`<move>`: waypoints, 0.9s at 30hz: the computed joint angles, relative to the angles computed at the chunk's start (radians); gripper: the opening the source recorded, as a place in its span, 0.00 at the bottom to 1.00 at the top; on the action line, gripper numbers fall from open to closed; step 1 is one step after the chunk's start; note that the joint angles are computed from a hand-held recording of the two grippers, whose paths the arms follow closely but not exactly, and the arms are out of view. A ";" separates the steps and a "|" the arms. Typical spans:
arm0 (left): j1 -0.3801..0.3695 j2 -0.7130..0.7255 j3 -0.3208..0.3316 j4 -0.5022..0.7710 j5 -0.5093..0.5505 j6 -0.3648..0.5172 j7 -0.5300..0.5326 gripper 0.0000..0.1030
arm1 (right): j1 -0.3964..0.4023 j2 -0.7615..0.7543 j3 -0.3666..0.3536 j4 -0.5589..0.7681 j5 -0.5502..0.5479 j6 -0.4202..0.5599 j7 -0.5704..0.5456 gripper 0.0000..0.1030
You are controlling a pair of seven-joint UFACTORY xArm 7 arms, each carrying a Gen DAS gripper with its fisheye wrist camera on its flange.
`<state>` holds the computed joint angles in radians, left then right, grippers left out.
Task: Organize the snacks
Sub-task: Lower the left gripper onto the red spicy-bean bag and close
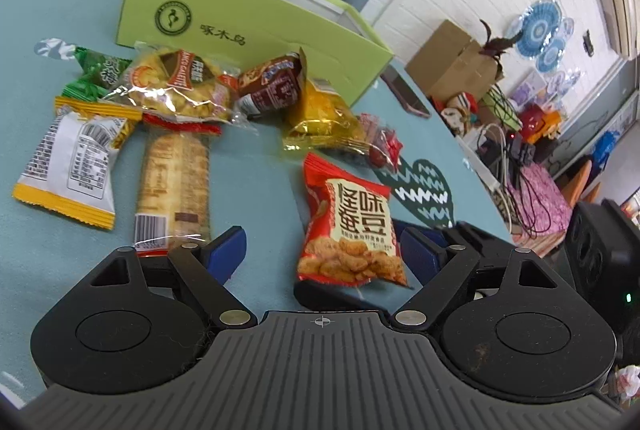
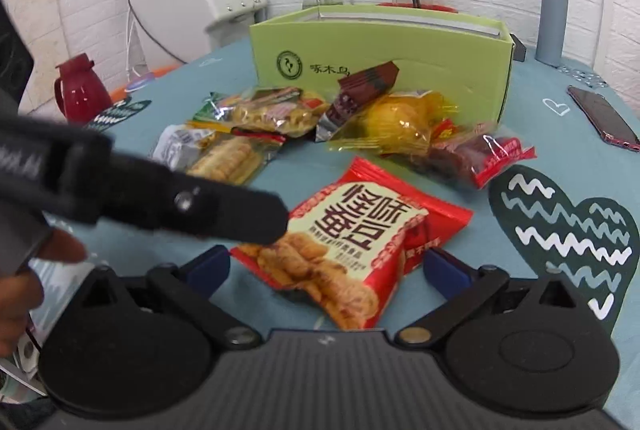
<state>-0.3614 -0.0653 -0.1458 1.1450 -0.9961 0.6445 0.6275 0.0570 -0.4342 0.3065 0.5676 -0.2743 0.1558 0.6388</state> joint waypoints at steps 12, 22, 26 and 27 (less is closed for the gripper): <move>0.006 0.036 -0.008 0.042 0.002 0.044 0.012 0.70 | 0.015 0.097 -0.030 0.066 -0.023 -0.012 -0.030 0.99; 0.009 0.100 -0.031 0.119 0.053 0.024 -0.029 0.71 | -0.091 0.037 0.056 0.036 -0.102 0.000 0.063 0.99; 0.010 0.154 -0.049 0.169 0.113 0.050 -0.041 0.54 | -0.092 0.036 0.060 0.023 -0.135 -0.009 0.064 0.97; 0.011 0.164 -0.054 0.177 0.132 0.064 -0.035 0.40 | -0.097 0.027 0.067 0.015 -0.149 -0.013 0.065 0.89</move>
<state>-0.3500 0.0990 -0.1997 1.3220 -0.8644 0.7085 0.5923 -0.0400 -0.4068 0.3735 0.5830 -0.4230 0.1423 0.7040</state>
